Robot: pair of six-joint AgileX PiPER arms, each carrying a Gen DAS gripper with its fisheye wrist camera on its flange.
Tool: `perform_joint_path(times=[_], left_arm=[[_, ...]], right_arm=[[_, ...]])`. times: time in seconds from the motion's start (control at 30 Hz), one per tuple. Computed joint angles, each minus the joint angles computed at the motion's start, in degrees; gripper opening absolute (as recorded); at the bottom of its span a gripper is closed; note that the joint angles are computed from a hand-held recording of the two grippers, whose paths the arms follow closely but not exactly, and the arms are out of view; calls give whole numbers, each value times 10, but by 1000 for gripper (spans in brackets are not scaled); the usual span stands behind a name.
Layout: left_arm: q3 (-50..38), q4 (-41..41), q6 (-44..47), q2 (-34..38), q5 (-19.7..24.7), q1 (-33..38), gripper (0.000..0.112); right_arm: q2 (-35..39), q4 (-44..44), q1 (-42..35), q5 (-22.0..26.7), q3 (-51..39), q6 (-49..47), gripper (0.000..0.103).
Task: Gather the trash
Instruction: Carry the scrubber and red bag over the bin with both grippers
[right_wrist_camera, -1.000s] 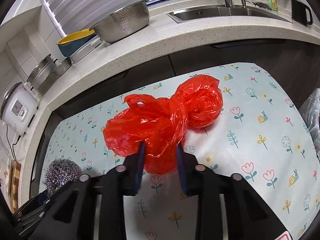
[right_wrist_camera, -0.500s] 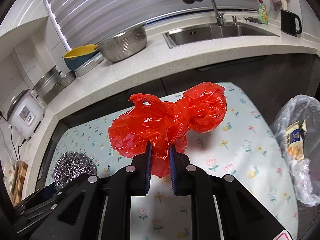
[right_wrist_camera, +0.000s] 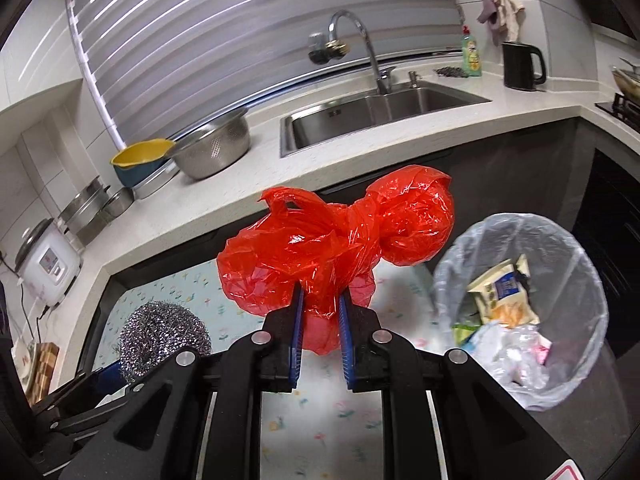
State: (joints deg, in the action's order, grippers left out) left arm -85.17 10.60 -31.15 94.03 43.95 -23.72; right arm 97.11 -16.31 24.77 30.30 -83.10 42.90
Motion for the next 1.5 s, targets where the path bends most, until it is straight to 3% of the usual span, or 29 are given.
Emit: perform_joint_path(times=[0.33,0.6,1.17,1.27,1.33,1.5], left_arm=[[-99,48,-40,59,43,-125,65],[-203,41,-17,138,75,-179,65],[-475,-31,80,338,163,-195,67],[-478,-34,79,345,162,-193,70],[-452,-30,70,333,140,-191,79],[-434,-17,59,322,127,-186,81]], right_arm=[[-121,12,-93,-23,133,-24,15],[-188,72,-192,-36,203,-98,15],[-191,182,-316,-62,249,-221,15],[-185,183,-316,-66,250,-221,15],[-181,183,-314,-68,249,-219,15],[-166,182,-305,-73,243,-216,15]])
